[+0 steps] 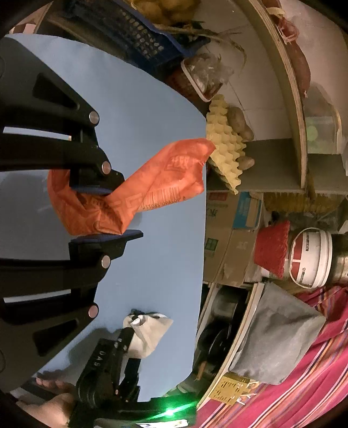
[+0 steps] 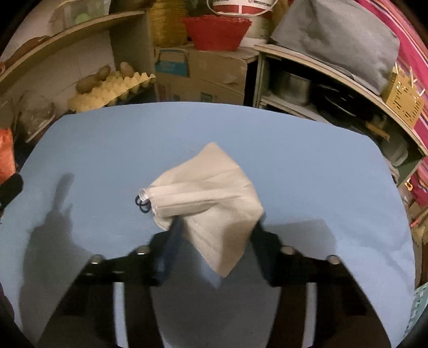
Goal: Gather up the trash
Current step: 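Grasp the white tissue with the right tool while the left tool holds the orange bag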
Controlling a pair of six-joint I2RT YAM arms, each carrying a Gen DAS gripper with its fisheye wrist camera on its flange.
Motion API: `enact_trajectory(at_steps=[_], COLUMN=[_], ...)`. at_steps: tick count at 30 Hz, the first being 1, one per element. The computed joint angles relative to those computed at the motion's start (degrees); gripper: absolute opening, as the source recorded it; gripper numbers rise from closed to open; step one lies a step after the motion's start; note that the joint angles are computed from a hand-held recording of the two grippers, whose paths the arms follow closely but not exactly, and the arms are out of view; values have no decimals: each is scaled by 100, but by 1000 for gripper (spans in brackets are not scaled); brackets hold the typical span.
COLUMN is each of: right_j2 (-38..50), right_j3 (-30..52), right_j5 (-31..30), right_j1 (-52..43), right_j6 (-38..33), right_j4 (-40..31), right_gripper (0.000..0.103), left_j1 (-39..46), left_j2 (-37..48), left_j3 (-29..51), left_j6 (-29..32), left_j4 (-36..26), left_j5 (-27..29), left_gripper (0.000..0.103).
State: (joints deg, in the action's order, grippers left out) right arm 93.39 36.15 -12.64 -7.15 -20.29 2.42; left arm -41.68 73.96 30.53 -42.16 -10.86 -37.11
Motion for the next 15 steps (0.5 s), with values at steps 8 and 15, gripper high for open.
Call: enact_trajectory(at_steps=[8, 15], right_j2=[-610, -688], right_j3=[-69, 483], right_j5=[-914, -2076], right_j1=[-1269, -3534], right_j6=[-921, -2327], right_j4=[-538, -1726], right_gripper=[12, 12], left_j1=[-503, -1329], left_j2=[351, 1027], left_j3=[322, 929], left_j6=[-306, -656], left_j4=[-269, -538], left_j5=[-247, -560], left_gripper=[22, 22])
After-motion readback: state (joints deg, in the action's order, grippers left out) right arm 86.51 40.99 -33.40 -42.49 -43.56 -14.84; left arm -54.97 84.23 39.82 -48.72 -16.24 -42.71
